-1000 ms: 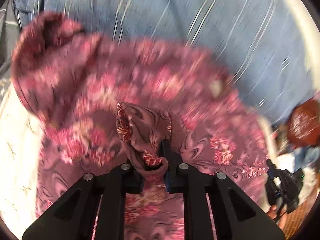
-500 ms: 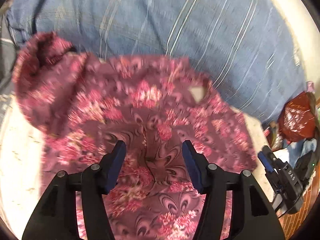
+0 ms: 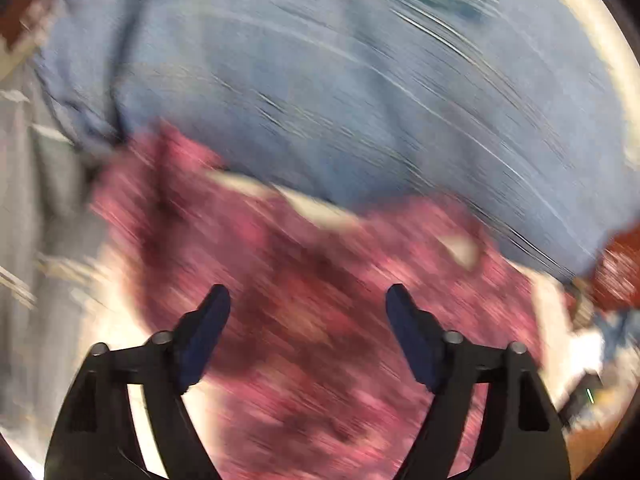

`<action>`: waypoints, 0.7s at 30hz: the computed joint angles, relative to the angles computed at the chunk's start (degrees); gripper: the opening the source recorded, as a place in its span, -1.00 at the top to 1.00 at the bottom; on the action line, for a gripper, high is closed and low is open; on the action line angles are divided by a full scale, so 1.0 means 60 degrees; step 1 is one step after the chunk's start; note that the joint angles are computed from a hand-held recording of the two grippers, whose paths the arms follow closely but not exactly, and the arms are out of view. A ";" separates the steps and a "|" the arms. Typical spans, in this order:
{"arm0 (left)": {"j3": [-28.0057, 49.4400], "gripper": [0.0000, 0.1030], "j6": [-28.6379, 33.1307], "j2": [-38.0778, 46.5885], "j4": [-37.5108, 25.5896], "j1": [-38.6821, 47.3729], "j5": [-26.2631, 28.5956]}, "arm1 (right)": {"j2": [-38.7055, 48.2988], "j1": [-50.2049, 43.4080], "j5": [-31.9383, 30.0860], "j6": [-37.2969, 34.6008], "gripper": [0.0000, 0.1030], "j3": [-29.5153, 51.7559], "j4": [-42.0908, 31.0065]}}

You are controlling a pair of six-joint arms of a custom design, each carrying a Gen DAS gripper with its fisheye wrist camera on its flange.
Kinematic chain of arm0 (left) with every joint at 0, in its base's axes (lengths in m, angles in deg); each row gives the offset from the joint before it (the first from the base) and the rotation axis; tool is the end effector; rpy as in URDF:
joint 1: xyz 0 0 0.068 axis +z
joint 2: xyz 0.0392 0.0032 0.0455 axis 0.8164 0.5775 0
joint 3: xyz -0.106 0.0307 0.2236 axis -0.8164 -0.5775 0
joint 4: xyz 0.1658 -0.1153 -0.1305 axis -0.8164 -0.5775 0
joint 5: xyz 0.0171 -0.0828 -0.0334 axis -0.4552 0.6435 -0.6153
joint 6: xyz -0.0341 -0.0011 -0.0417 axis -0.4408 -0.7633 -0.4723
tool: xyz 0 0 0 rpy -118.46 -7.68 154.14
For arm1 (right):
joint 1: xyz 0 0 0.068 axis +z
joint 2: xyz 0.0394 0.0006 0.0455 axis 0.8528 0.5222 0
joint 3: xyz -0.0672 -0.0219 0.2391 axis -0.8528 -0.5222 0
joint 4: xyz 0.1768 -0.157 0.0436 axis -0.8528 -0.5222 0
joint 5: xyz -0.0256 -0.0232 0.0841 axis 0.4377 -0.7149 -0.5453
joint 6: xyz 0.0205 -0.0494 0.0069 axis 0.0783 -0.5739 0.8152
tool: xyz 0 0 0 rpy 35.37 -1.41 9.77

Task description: Fold small clothes

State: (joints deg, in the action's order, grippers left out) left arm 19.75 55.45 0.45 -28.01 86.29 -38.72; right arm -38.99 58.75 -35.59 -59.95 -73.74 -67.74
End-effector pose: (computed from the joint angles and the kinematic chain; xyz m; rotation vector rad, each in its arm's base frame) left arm 0.1844 0.1028 0.1828 -0.5655 2.5185 -0.1163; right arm 0.1424 0.0140 0.1195 0.0707 2.3612 0.5665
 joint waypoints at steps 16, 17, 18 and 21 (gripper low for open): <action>0.6612 -0.53 0.0432 0.7558 -0.1331 0.0482 -0.4007 | 0.0187 -0.0627 -0.0969 0.0008 0.09 -0.0267 0.0590; 0.6492 -0.13 0.0504 0.7631 -0.1035 0.0503 -0.4234 | 0.0230 -0.0710 -0.1078 -0.0020 0.09 -0.0287 0.0650; 0.6255 0.56 0.0537 0.7601 -0.0740 0.0527 -0.4325 | 0.0262 -0.0753 -0.1139 -0.0022 0.09 -0.0309 0.0712; 0.5713 0.87 0.0468 0.7079 -0.0677 0.1137 -0.3121 | 0.0229 -0.0790 -0.1202 -0.0006 0.09 -0.0345 0.0746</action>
State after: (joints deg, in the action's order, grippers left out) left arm 54.03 58.26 42.93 -32.06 93.11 -57.45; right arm -37.62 54.01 -42.80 -59.98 -75.81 -63.27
